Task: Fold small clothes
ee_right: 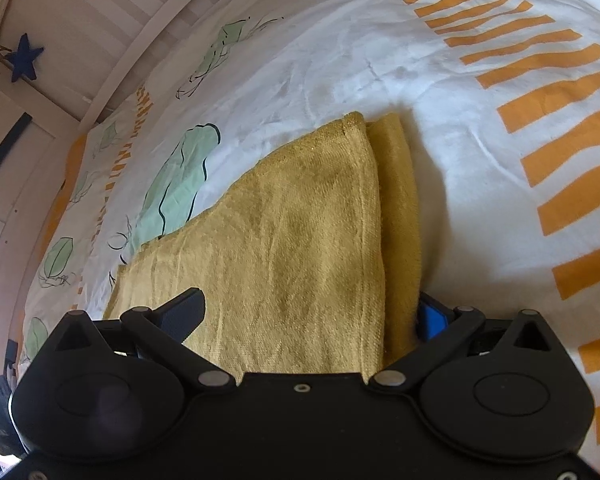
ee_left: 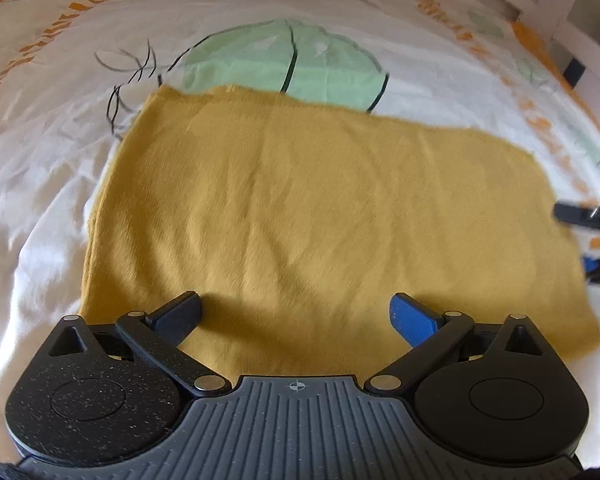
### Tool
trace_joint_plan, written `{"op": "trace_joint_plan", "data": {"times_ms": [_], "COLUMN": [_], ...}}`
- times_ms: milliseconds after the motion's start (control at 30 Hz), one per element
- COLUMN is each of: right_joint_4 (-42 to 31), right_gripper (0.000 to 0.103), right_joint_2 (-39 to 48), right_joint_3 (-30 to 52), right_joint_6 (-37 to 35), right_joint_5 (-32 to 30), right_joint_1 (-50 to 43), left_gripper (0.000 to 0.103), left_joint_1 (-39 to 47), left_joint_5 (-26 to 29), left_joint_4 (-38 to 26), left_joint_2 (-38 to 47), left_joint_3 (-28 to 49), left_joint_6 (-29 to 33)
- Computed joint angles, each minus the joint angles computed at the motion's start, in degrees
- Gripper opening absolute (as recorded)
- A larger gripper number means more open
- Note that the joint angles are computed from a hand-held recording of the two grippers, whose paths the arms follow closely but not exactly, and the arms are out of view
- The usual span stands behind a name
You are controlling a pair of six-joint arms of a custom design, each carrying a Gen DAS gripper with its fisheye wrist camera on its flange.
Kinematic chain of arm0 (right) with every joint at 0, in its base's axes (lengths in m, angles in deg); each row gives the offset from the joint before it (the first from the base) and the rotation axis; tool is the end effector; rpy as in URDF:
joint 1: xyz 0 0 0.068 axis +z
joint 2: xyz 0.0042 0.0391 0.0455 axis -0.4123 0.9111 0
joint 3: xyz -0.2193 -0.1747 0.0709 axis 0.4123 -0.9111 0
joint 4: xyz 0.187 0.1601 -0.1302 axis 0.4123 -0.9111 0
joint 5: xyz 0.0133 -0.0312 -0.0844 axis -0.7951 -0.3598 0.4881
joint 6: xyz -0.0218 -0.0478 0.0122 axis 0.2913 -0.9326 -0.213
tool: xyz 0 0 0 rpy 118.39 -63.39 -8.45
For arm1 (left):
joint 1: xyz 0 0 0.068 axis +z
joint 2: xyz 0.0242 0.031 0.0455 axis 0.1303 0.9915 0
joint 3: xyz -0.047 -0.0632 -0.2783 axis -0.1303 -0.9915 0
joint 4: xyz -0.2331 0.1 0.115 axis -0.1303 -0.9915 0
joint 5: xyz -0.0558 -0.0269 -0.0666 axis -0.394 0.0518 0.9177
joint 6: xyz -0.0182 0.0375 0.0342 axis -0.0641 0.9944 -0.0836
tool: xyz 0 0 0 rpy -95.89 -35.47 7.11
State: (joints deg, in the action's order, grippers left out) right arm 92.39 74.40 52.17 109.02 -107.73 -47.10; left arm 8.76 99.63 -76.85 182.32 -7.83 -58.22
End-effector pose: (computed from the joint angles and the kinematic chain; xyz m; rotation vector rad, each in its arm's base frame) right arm 0.2406 -0.0806 0.1057 0.7280 2.2540 0.6910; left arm 0.3375 -0.0057 0.1379 0.5188 2.5489 -0.3841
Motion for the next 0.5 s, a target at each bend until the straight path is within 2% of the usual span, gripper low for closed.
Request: {"op": "trace_joint_plan", "data": {"times_ms": [100,300,500], "right_joint_4": [-1.4,-2.1,-2.7], "right_gripper": [0.103,0.103,0.103], "right_joint_2": [0.4,1.1,1.3], "right_joint_3": [0.9,1.5,1.9], "right_joint_6": [-1.0,-2.0,-1.6], "right_joint_5": [-0.5,-2.3,-3.4], "right_joint_1": [-0.3,-1.4,-2.1], "left_gripper": [0.101,0.101,0.101], "left_joint_1": [-1.2,-7.1,-13.0], "left_joint_5": [1.0,-1.3,-9.1], "left_joint_4": [-0.9,-1.0,-2.5], "left_joint_2": [0.0,4.7,12.4], "left_joint_3": [2.3,9.9,17.5], "left_joint_6": [-2.1,-11.0,-15.2]}}
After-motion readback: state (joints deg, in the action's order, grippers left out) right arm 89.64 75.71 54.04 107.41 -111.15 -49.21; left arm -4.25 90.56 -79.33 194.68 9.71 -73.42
